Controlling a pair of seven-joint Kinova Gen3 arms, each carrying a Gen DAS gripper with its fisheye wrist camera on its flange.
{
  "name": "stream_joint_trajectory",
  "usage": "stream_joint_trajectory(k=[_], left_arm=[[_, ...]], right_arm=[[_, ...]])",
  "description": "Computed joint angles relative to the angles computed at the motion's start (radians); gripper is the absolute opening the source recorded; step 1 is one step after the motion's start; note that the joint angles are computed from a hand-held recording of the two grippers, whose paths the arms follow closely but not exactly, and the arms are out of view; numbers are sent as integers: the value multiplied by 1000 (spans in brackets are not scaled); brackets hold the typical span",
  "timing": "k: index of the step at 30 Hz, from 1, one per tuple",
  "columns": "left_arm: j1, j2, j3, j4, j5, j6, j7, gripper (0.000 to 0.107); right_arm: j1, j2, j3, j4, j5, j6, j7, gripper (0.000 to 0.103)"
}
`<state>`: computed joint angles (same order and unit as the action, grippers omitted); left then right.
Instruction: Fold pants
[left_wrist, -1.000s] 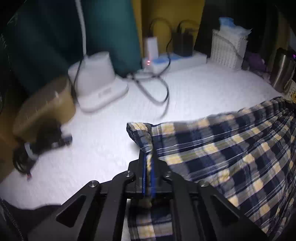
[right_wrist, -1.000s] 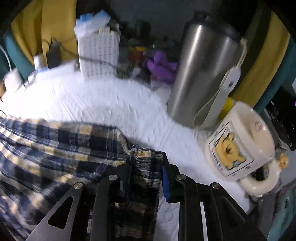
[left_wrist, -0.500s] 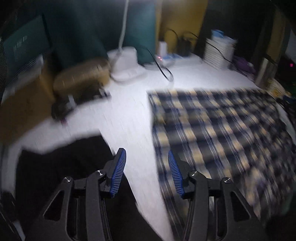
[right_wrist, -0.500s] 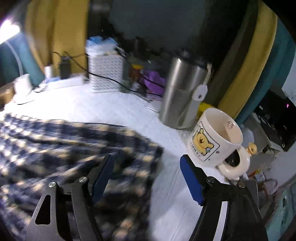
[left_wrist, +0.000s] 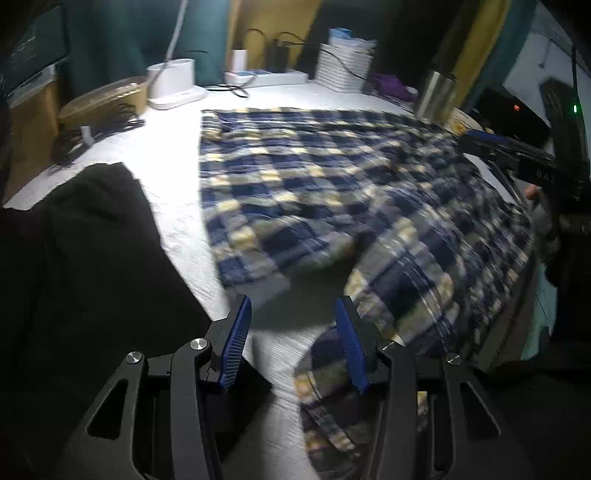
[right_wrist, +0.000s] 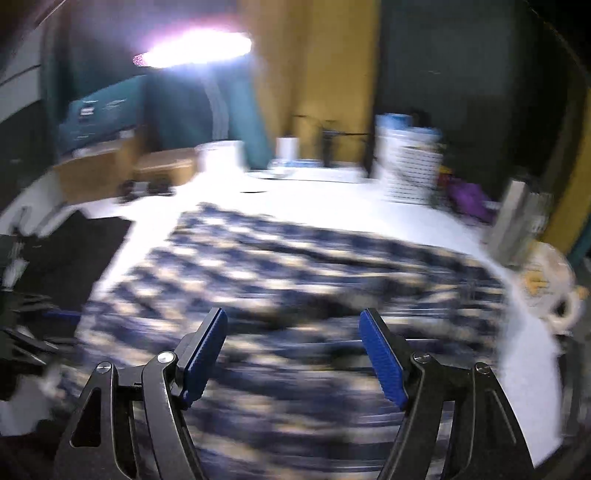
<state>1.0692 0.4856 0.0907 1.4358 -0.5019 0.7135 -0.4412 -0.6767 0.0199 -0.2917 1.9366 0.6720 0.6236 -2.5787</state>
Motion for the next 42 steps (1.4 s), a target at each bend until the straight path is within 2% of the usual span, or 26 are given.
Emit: stream_joint_trajectory(k=[3, 5, 7, 9, 10, 11, 13, 14, 17, 20, 23, 25, 27, 30, 31, 32, 33, 34, 35, 36, 37, 42], left_arm=[[39, -15, -41, 40, 12, -64, 10, 47], [101, -19, -120, 54, 70, -104, -34, 47], [159, -28, -191, 76, 116, -147, -61, 47], [179, -41, -205, 102, 103, -184, -44, 47], [178, -44, -193, 109, 79, -187, -24, 47], [166, -47, -170, 116, 44, -190, 6, 47], [118, -55, -94, 136, -36, -195, 71, 47], [91, -56, -55, 143, -71, -193, 99, 47], [11, -61, 55, 162, -178, -186, 184, 47], [-85, -65, 175, 181, -292, -178, 272, 47], [-190, -55, 307, 177, -390, -150, 334, 47], [-276, -43, 399, 176, -429, -174, 325, 47], [-369, -16, 488, 168, -435, -235, 278, 47], [-486, 79, 627, 121, -392, -278, 168, 47], [-506, 121, 673, 95, -400, -263, 145, 47], [-520, 150, 719, 74, -424, -232, 138, 45], [-521, 169, 752, 58, -464, -195, 147, 37], [-512, 171, 766, 52, -505, -167, 169, 10], [-493, 159, 761, 54, -546, -147, 207, 5], [-463, 132, 738, 59, -585, -118, 248, 5], [-419, 94, 697, 65, -624, -86, 288, 3], [-187, -58, 514, 116, -816, 118, 491, 3]], right_arm=[[-30, 67, -27, -53, -71, -30, 98, 76], [-61, 104, -14, -73, -111, -36, 149, 83], [-90, 136, 0, -86, -137, -15, 167, 83], [-87, 147, -18, -74, -154, -8, 171, 83], [-85, 141, -30, -54, -140, -12, 148, 76], [-71, 136, -61, -34, -122, -13, 120, 51], [-24, 137, -136, -7, -86, 13, 60, 21], [-24, 129, -145, 18, -63, 11, 19, 15], [-81, 84, -112, 84, -5, 0, -103, 11], [-207, 37, -19, 134, 83, -1, -225, 10], [-225, 15, -43, 174, 170, 17, -347, 10], [-222, -5, -66, 206, 228, 10, -428, 11], [-205, -32, -85, 241, 286, -16, -505, 11], [-172, -47, -96, 254, 295, -47, -530, 11], [-162, -47, -99, 249, 286, -50, -523, 12], [-152, -49, -100, 246, 275, -55, -512, 19], [-147, -53, -106, 244, 279, -47, -518, 26], [-144, -51, -114, 241, 296, -37, -538, 50], [-139, -59, -117, 247, 319, -36, -567, 81], [-132, -66, -118, 255, 339, -46, -594, 90], [-120, -80, -116, 263, 353, -62, -611, 93], [-89, -78, -133, 259, 376, -25, -636, 93]])
